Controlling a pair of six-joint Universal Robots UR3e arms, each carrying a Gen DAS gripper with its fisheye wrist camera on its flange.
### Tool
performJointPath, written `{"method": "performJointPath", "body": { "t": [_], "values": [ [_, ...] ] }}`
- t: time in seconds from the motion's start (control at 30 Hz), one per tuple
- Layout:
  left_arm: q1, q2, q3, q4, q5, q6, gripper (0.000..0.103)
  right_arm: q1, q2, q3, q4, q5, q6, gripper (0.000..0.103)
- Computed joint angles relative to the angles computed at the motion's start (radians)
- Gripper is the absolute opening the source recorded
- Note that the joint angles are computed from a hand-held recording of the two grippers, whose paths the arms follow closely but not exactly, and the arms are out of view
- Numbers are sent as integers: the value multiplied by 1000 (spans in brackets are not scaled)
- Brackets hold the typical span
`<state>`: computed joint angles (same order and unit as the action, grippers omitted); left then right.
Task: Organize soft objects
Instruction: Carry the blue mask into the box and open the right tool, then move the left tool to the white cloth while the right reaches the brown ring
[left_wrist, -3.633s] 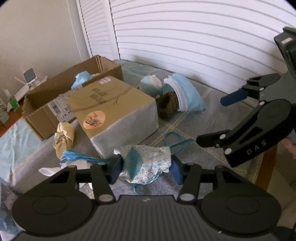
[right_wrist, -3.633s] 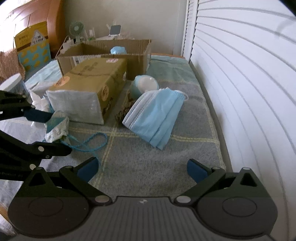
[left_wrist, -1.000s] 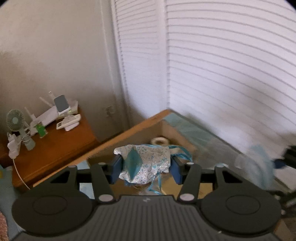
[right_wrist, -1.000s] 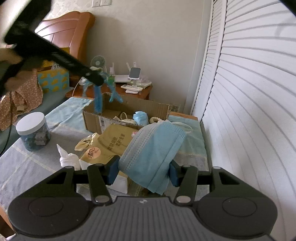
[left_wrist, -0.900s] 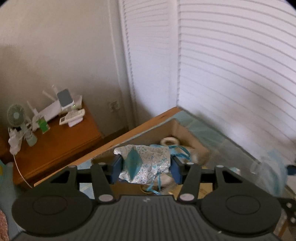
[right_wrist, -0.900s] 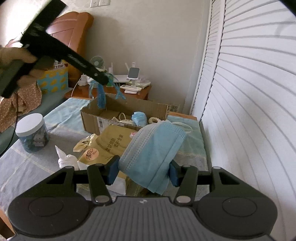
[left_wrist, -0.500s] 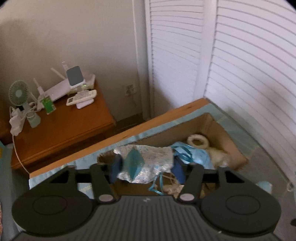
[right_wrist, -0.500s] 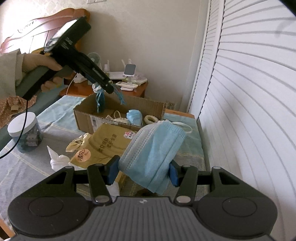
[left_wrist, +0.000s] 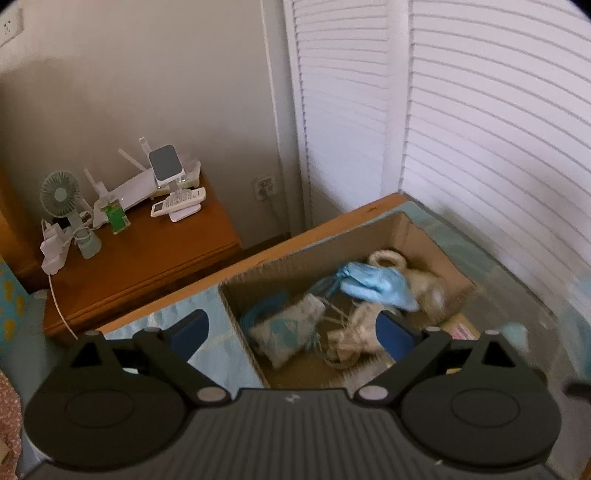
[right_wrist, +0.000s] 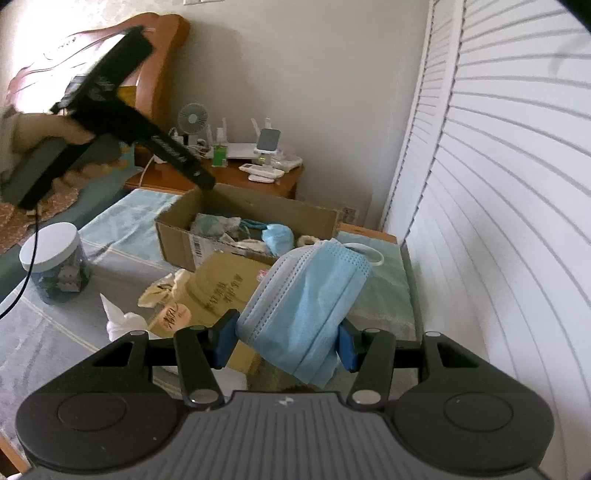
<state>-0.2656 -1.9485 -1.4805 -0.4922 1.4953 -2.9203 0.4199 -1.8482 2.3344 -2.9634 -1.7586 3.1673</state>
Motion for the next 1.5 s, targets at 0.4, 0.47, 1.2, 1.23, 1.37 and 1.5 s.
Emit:
{"method": "performJointPath", "body": {
  "t": [0.4, 0.47, 1.2, 1.23, 1.37, 1.5],
  "values": [
    [69, 592, -700, 163, -164, 91, 99, -22, 217, -259, 50, 132, -40, 59],
    [80, 673, -783, 167, -182, 105, 99, -17, 286, -342, 73, 147, -59, 59],
    [274, 953, -1045, 61, -343, 178, 99, 9, 932, -1198, 406, 207, -118, 59],
    [280, 948, -1044, 61, -348, 179, 99, 7, 946, -1218, 421, 215, -121, 61],
    [279, 913, -1037, 79, -337, 168, 99, 11, 953, -1199, 395, 232, -131, 93],
    [268, 888, -1025, 89, -323, 161, 99, 7, 907, -1115, 341, 241, -120, 100]
  ]
}}
